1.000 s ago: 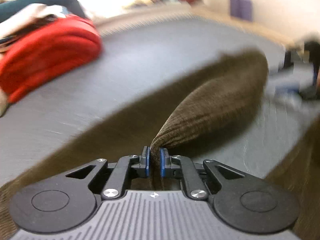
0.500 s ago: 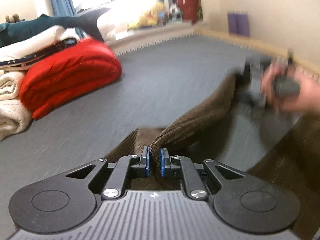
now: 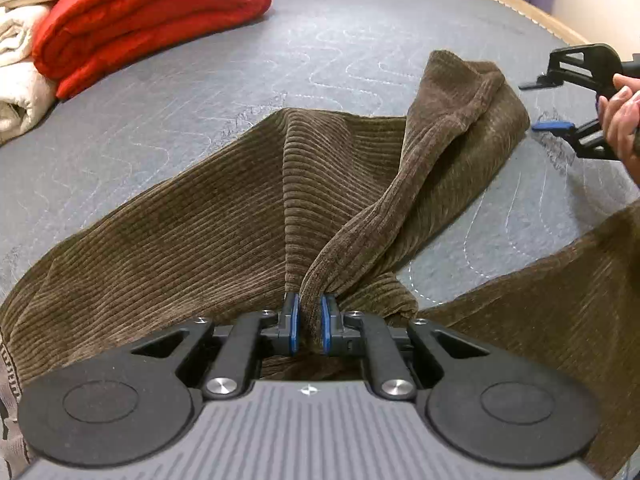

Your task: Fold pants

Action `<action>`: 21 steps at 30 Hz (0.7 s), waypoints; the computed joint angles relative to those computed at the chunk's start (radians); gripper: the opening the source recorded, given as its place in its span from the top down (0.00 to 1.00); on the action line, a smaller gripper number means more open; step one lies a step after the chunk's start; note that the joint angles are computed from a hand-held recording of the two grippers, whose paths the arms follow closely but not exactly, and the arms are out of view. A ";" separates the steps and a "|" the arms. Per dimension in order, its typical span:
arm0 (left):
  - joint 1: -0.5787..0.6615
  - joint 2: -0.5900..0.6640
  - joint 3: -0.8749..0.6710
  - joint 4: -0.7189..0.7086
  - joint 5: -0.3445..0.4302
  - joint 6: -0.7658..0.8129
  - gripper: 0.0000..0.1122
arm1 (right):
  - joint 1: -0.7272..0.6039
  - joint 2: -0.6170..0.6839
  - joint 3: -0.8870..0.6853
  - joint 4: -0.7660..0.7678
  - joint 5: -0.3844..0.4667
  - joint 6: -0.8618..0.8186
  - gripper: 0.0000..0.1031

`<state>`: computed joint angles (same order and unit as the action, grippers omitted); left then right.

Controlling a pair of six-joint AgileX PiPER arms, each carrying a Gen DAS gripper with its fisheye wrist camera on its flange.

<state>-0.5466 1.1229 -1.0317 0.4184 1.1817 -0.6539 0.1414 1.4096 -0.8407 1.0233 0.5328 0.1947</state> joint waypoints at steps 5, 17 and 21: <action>0.004 -0.022 0.013 0.004 -0.009 0.025 0.89 | 0.096 0.004 -0.024 0.220 -0.133 -0.256 0.64; -0.026 -0.055 0.041 0.026 -0.026 0.027 0.89 | 0.142 0.246 -0.229 0.063 -0.147 -0.205 0.68; -0.039 -0.064 0.052 0.039 -0.032 0.014 0.89 | 0.109 0.291 -0.258 0.116 -0.125 -0.302 0.93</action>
